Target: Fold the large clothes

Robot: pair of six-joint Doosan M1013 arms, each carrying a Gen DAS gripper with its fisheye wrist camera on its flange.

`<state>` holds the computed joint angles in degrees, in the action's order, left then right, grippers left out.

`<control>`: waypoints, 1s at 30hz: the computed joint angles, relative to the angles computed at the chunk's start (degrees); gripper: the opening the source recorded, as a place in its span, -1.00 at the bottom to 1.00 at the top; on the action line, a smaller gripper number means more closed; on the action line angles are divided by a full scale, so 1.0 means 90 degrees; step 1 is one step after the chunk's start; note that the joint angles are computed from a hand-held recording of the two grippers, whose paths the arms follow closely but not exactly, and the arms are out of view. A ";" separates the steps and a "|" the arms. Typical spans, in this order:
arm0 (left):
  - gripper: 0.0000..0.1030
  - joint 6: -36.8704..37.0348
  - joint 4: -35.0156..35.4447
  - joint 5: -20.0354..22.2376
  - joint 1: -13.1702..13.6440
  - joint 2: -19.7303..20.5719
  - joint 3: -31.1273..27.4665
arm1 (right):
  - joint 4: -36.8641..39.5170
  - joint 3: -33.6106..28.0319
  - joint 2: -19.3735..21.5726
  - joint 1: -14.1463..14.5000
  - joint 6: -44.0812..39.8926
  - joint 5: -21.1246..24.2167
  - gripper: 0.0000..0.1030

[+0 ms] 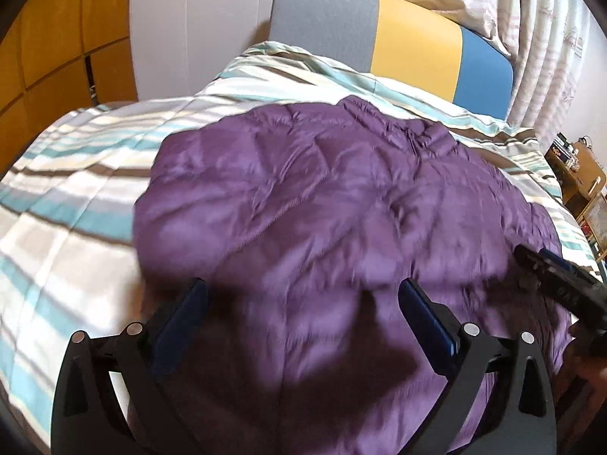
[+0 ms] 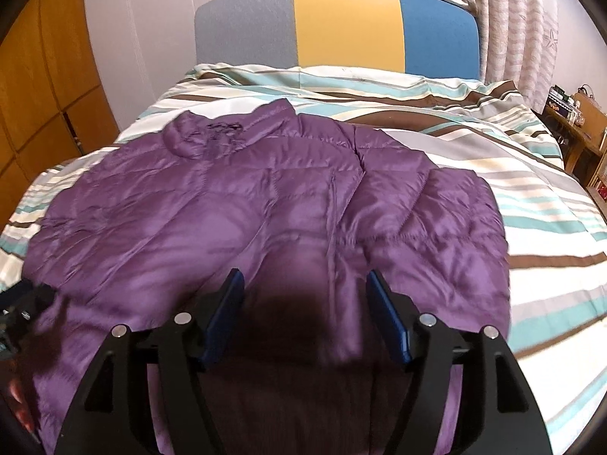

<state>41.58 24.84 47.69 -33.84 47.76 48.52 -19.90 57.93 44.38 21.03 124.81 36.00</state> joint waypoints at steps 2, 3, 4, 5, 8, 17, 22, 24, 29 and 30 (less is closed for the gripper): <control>0.94 -0.0211 0.0004 -0.0115 -0.0024 -0.0164 0.0337 | 0.0087 0.0240 -0.0162 0.0036 -0.0141 -0.0057 0.39; 0.94 -0.0289 0.0002 -0.0125 -0.0029 -0.0209 0.0430 | 0.0082 0.0320 -0.0213 0.0059 -0.0170 -0.0060 0.39; 0.94 -0.0395 0.0016 -0.0145 -0.0040 -0.0256 0.0533 | 0.0053 0.0426 -0.0278 0.0081 -0.0181 -0.0084 0.39; 0.94 -0.0524 0.0016 -0.0209 -0.0057 -0.0336 0.0699 | 0.0031 0.0539 -0.0345 0.0101 -0.0193 -0.0131 0.39; 0.94 -0.0746 0.0129 -0.0341 -0.0110 -0.0507 0.1044 | -0.0082 0.0879 -0.0535 0.0151 -0.0072 -0.0281 0.40; 0.94 -0.0952 0.0671 -0.0720 -0.0296 -0.0981 0.1993 | 0.0245 0.1751 -0.1013 0.0182 -0.0118 -0.0599 0.40; 0.94 -0.1052 0.1206 -0.1013 -0.0400 -0.1331 0.2601 | 0.0463 0.2429 -0.1443 0.0088 -0.0380 -0.0839 0.40; 0.94 -0.1214 0.1379 -0.1108 -0.0408 -0.1455 0.2801 | 0.0425 0.2735 -0.1644 0.0040 -0.0386 -0.0913 0.39; 0.94 -0.1600 0.1562 -0.1291 -0.0379 -0.1792 0.3339 | 0.0389 0.3436 -0.2119 -0.0100 -0.0327 -0.0923 0.38; 0.94 -0.1606 0.1533 -0.1333 -0.0368 -0.1854 0.3436 | 0.0464 0.3545 -0.2192 -0.0127 -0.0383 -0.0942 0.38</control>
<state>27.12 38.63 35.70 -37.14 31.07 79.44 -15.73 89.84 24.65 19.89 121.36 27.52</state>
